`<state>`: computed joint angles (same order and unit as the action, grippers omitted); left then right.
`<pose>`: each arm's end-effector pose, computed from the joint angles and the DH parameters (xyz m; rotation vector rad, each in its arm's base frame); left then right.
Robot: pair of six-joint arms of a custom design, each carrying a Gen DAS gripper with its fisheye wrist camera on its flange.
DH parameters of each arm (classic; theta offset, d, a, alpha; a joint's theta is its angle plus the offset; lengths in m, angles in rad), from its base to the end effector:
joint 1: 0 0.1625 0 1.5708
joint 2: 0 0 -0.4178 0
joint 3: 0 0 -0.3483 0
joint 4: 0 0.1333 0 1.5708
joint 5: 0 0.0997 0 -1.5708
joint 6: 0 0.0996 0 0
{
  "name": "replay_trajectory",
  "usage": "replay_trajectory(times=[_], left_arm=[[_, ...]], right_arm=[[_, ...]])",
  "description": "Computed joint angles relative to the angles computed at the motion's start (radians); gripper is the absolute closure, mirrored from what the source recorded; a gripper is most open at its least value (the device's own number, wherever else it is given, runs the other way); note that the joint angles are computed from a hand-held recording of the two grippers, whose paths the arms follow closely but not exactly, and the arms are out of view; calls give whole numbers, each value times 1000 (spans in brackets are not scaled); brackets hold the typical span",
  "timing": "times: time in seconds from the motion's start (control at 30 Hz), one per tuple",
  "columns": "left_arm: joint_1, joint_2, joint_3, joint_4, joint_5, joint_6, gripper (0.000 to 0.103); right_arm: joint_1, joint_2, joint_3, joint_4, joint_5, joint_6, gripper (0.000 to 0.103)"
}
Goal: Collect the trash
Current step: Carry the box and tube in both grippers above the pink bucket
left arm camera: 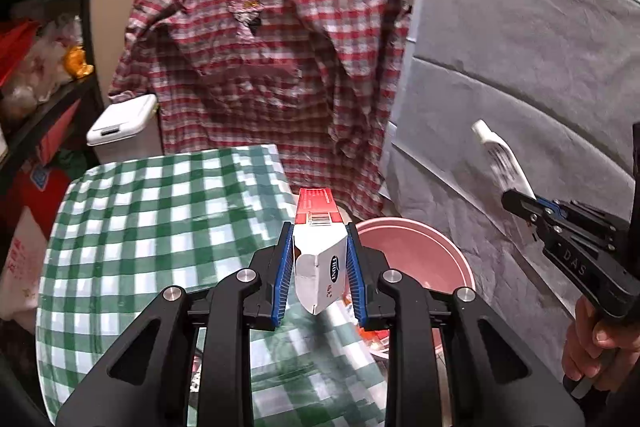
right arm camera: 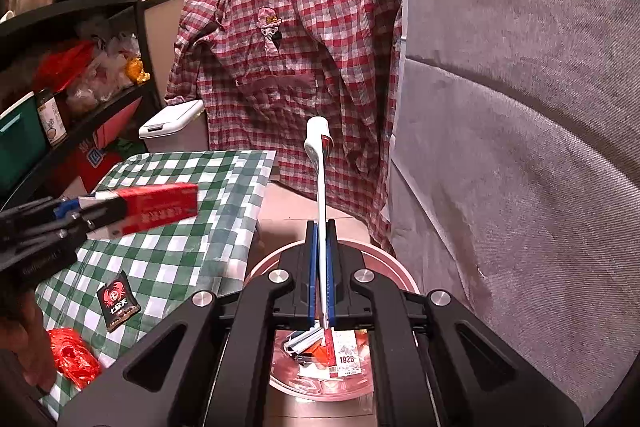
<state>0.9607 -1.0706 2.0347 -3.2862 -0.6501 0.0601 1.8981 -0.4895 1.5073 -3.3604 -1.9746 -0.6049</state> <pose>-0.1197 -0.5422 0.2670 0.3176 2.2221 -1.1328 0.3100 -0.6203 0.0665 0.9342 -2.3180 0.9316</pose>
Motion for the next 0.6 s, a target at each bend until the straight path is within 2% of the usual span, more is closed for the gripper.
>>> replay_trajectory(times=[0.6], left_arm=[[43,105,-96,113,-107,-28,78]], right_arm=[[-14,35,-62,65,-23,10,99]])
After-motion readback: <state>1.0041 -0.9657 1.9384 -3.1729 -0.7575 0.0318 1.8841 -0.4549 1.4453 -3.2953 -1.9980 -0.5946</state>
